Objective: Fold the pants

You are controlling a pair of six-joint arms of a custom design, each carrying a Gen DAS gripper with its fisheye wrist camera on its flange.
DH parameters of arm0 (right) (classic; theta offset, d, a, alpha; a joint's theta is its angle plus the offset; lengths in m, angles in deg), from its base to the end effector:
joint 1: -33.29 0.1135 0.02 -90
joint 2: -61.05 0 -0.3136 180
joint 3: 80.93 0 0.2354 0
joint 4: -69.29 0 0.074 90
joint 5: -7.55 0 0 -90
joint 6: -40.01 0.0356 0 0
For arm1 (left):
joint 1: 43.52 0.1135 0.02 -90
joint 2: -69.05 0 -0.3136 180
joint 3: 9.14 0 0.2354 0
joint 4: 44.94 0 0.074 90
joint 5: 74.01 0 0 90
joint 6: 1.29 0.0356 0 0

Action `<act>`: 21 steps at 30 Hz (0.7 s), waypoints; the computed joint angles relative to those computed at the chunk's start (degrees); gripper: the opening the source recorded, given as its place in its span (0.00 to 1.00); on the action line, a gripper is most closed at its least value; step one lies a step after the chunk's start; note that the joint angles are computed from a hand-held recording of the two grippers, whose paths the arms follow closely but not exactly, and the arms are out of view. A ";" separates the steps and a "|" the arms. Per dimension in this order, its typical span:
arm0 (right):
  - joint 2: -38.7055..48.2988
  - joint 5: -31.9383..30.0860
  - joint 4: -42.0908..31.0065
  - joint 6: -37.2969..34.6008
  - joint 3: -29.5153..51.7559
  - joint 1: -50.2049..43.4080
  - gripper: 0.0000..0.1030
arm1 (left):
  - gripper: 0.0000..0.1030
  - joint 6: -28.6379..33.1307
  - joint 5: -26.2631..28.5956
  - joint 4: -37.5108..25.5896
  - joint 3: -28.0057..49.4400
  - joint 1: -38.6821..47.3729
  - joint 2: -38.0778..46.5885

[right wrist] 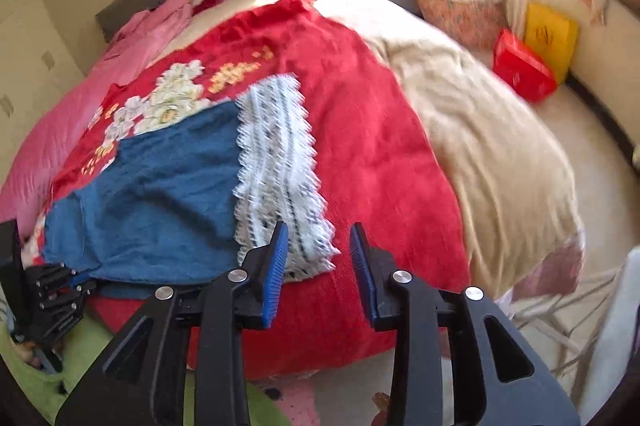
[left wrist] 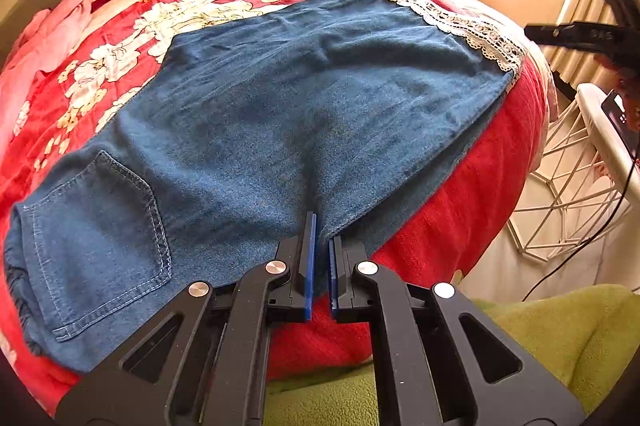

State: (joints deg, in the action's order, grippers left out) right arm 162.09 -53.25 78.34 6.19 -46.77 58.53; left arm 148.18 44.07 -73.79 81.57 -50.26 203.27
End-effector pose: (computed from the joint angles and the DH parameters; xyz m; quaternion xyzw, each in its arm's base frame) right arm 0.2140 0.0817 0.1159 0.3153 0.8775 -0.0087 0.3612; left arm 0.4364 -0.0684 0.0757 0.5548 0.7827 -0.1487 0.2397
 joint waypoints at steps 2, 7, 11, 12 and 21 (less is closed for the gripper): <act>2.14 -2.43 3.04 -3.74 2.04 1.04 0.41 | 0.01 -0.28 0.21 0.28 -0.35 0.09 -0.24; 11.68 -9.21 5.20 -8.72 10.47 0.57 0.41 | 0.01 1.89 -0.23 -0.16 -1.87 0.65 -1.14; 16.25 -11.24 -0.05 -7.84 13.61 -1.16 0.41 | 0.03 3.12 -1.48 -0.30 -2.15 1.07 -0.51; 16.63 -12.08 1.39 -7.60 12.39 -1.70 0.41 | 0.03 3.32 -1.24 -1.35 -1.62 1.28 -0.34; 11.98 -10.42 4.79 -9.03 8.95 0.20 0.43 | 0.58 0.22 4.50 -7.19 3.86 7.31 -2.33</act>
